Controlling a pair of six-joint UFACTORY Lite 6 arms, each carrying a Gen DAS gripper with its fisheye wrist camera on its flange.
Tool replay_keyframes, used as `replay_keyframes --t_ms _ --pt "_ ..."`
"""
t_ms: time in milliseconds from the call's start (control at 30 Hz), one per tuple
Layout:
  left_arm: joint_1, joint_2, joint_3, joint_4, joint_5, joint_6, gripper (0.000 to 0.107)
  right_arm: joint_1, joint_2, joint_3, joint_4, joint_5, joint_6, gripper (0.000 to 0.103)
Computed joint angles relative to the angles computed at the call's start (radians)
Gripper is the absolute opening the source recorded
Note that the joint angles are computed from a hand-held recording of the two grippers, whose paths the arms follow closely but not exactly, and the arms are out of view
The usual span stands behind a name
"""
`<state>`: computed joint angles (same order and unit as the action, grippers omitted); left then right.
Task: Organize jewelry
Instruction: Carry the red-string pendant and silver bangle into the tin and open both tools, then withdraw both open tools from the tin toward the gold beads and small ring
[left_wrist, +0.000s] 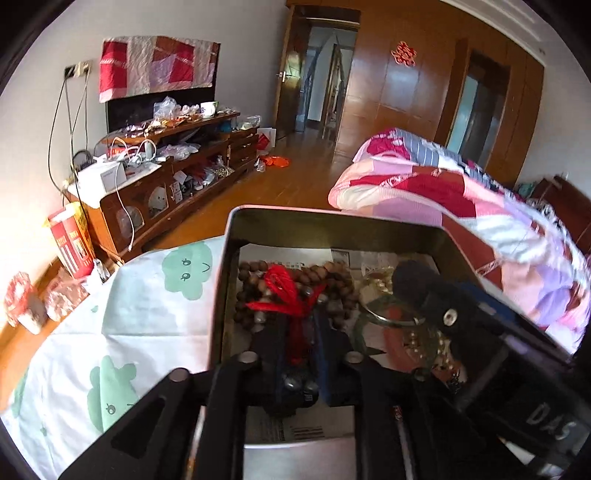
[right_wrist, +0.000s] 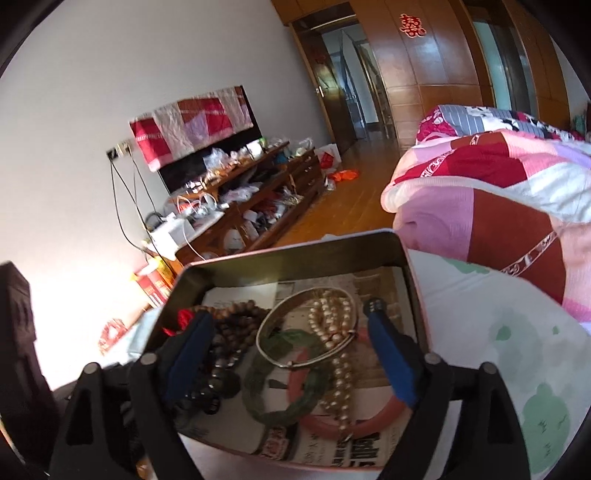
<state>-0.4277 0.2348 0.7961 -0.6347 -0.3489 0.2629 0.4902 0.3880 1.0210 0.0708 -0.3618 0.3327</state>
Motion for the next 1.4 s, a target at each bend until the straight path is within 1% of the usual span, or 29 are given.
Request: replay_keyframes --t_ms 33,67,100,133,167,200,233,300,400,533,667,900,967,1133,1267,1400 --pt "-0.011 0.005 0.008 -0.064 -0.009 0.065 0.033 -0.002 -0.013 -0.019 -0.007 -0.02 0.017 0.088" --pt "-0.017 0.004 0.005 -0.087 -0.02 0.089 0.04 -0.003 -0.023 -0.033 0.0 -0.033 0.014 0.088" --pt "-0.019 -0.002 -0.002 -0.068 -0.023 0.074 0.044 -0.001 -0.037 -0.05 0.04 -0.048 -0.014 0.09" --pt "-0.021 -0.008 -0.009 -0.053 -0.03 0.062 0.052 0.0 -0.053 -0.071 0.092 -0.068 -0.051 0.093" --pt "-0.031 -0.011 -0.014 -0.08 -0.048 0.088 0.059 -0.001 -0.062 -0.082 0.125 -0.083 -0.069 0.095" --pt "-0.032 -0.012 -0.016 -0.084 -0.056 0.095 0.06 -0.002 -0.071 -0.09 0.146 -0.092 -0.076 0.096" --pt "-0.032 -0.013 -0.016 -0.08 -0.059 0.096 0.062 -0.006 -0.07 -0.091 0.125 -0.1 -0.05 0.096" --pt "-0.03 -0.007 -0.01 -0.089 -0.057 0.108 0.062 -0.017 -0.07 -0.09 0.087 -0.106 -0.005 0.096" --pt "-0.022 -0.003 0.0 -0.076 -0.046 0.098 0.062 0.0 -0.073 -0.08 0.167 -0.094 -0.09 0.096" --pt "-0.018 0.001 0.001 -0.068 -0.046 0.091 0.062 0.007 -0.095 -0.101 0.202 -0.12 -0.118 0.096" --pt "-0.023 0.006 0.003 -0.076 -0.051 0.094 0.062 0.02 -0.1 -0.106 0.319 -0.139 -0.215 0.098" --pt "-0.024 -0.012 -0.022 -0.055 -0.062 0.058 0.062 0.027 -0.101 -0.115 0.401 -0.167 -0.271 0.099" --pt "-0.035 -0.022 -0.034 -0.083 -0.072 0.079 0.062 0.036 -0.109 -0.129 0.433 -0.189 -0.291 0.099" --pt "-0.098 -0.062 -0.076 -0.255 -0.139 0.224 0.062 0.056 -0.152 -0.175 0.511 -0.202 -0.346 0.099" --pt "-0.133 -0.134 -0.139 -0.289 -0.165 0.228 0.062 0.074 -0.225 -0.249 0.588 -0.206 -0.403 0.099" --pt "-0.185 -0.2 -0.2 -0.37 -0.205 0.276 0.062 0.092 -0.303 -0.316 0.672 -0.211 -0.492 0.099"
